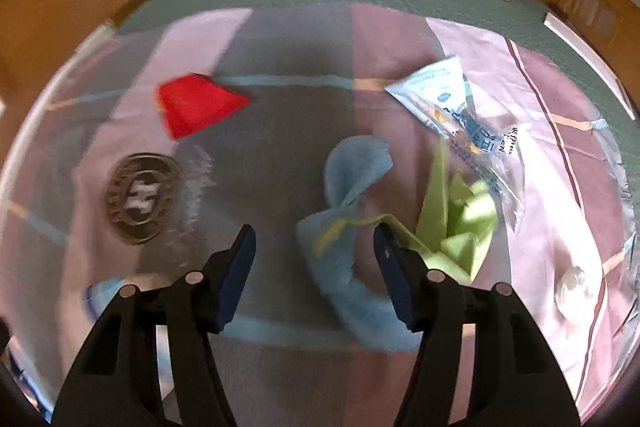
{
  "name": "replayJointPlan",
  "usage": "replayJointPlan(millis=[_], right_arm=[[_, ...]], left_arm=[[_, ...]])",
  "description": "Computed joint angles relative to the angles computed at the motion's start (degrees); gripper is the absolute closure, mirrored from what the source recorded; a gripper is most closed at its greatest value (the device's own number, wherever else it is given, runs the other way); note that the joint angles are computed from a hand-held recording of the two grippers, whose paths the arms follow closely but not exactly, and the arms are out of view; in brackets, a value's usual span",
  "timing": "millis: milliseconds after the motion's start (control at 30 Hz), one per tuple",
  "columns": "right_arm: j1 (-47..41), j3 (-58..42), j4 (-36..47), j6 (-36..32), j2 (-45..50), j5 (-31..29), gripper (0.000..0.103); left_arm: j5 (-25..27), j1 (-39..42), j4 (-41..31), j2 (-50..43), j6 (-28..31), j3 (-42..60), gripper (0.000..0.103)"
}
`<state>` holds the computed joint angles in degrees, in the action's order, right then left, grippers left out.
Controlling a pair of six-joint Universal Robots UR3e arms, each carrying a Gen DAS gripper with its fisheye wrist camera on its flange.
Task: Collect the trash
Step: 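Set the paper cup on the sheet and grasp the blue cloth with the right tool, then grasp the white paper cup with the left tool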
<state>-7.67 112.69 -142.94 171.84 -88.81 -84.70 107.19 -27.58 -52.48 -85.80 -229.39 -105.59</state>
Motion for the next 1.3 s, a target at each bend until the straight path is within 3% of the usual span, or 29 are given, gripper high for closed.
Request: replayJointPlan(millis=[33, 133, 200, 367, 533, 633, 800, 933, 1067, 1167, 1300], right_arm=[[0.5, -1.1, -0.3, 0.5, 2.2, -1.2, 0.043], [0.6, -2.3, -0.1, 1.0, 5.5, -1.6, 0.056], [0.4, -0.5, -1.3, -0.3, 4.1, -0.2, 0.071], [0.2, 3.5, 3.6, -4.8, -2.2, 5.3, 0.074], [-2.6, 6.2, 19.4, -12.8, -12.1, 13.9, 0.074], [-2.4, 8.6, 22.5, -15.5, -18.8, 12.4, 0.074], [-14.5, 9.6, 35.0, -20.9, -31.7, 18.1, 0.074], [-25.0, 8.0, 47.1, -26.5, -38.8, 20.9, 0.074], [-36.7, 6.7, 62.1, -36.5, -46.0, 23.1, 0.073], [-46.1, 4.7, 75.0, -46.9, -51.4, 24.4, 0.073], [-50.4, 4.4, 82.0, -52.3, -55.2, 24.6, 0.073]], left_arm=[[0.0, 0.0, 0.0, -0.1, 0.1, 0.1, 0.004], [-0.3, 0.1, 0.1, -0.3, 0.4, 0.3, 0.004], [-0.5, 0.0, 0.4, -0.3, 0.5, 0.2, 0.004], [-0.1, -0.2, 0.7, -0.4, 0.5, 0.3, 0.004], [-1.9, 1.8, 1.2, 0.9, 1.3, -0.9, 0.004], [-3.4, 4.5, 2.2, 3.3, 1.4, -3.2, 0.004], [-9.7, 7.4, 4.0, 4.0, 4.7, -4.9, 0.004], [-12.5, 4.2, 6.1, -2.3, 9.9, -0.2, 0.004], [-17.2, 1.3, 7.7, -9.7, 13.9, 5.1, 0.004], [-19.3, 0.5, 7.7, -12.4, 13.1, 6.5, 0.004], [-22.0, 0.6, 8.4, -13.6, 12.0, 6.2, 0.004]])
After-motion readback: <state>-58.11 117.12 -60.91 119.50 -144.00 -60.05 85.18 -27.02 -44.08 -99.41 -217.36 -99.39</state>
